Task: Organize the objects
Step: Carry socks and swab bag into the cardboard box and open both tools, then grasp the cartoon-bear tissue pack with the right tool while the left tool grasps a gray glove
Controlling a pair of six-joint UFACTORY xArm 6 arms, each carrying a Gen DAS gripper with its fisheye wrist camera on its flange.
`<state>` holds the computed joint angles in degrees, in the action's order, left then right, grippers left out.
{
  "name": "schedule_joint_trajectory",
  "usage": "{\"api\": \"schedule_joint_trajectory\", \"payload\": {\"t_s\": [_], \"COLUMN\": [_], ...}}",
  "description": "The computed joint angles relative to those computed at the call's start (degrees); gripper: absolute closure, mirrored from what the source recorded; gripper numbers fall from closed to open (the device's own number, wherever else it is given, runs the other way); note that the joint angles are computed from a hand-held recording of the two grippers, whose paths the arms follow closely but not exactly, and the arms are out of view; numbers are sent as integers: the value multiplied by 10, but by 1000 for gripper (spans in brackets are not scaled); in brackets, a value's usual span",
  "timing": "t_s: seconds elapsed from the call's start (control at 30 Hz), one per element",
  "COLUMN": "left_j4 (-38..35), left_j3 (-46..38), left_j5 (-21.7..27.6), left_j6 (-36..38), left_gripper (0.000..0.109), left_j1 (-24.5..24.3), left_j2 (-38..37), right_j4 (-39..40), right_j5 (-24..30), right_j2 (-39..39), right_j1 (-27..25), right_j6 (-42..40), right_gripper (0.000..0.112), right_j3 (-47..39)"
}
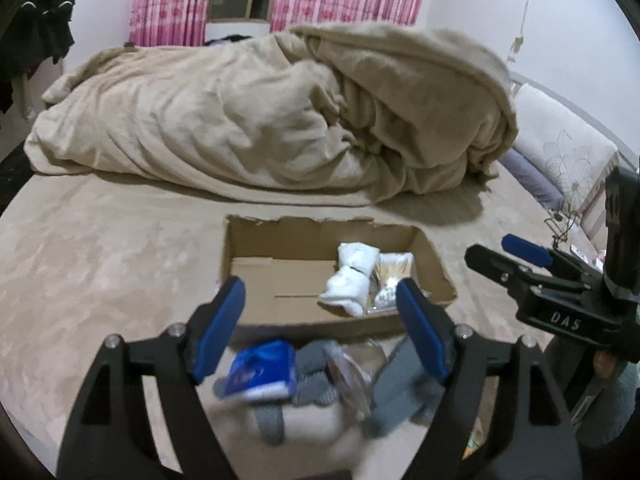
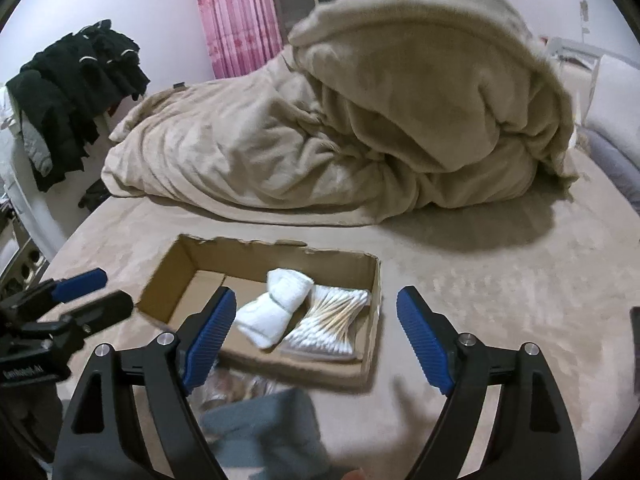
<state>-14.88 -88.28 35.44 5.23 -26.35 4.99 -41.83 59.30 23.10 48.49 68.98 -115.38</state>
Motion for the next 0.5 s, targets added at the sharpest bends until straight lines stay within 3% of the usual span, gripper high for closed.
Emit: {"api": "schedule_joint_trajectory", "payload": {"t_s": [0.5], "left_j4": [9], "left_j3": [183], "left_j5": [-14], "left_j6": [-17], "left_gripper": [28], "left_j1": [-5], "left_j2": [-197], "right_j4": [-45], "right_j5": [72], "right_j2": [-82], "right_j1": [99], "right_j6": [65], "right_gripper": [27], "right_j3": [74]}}
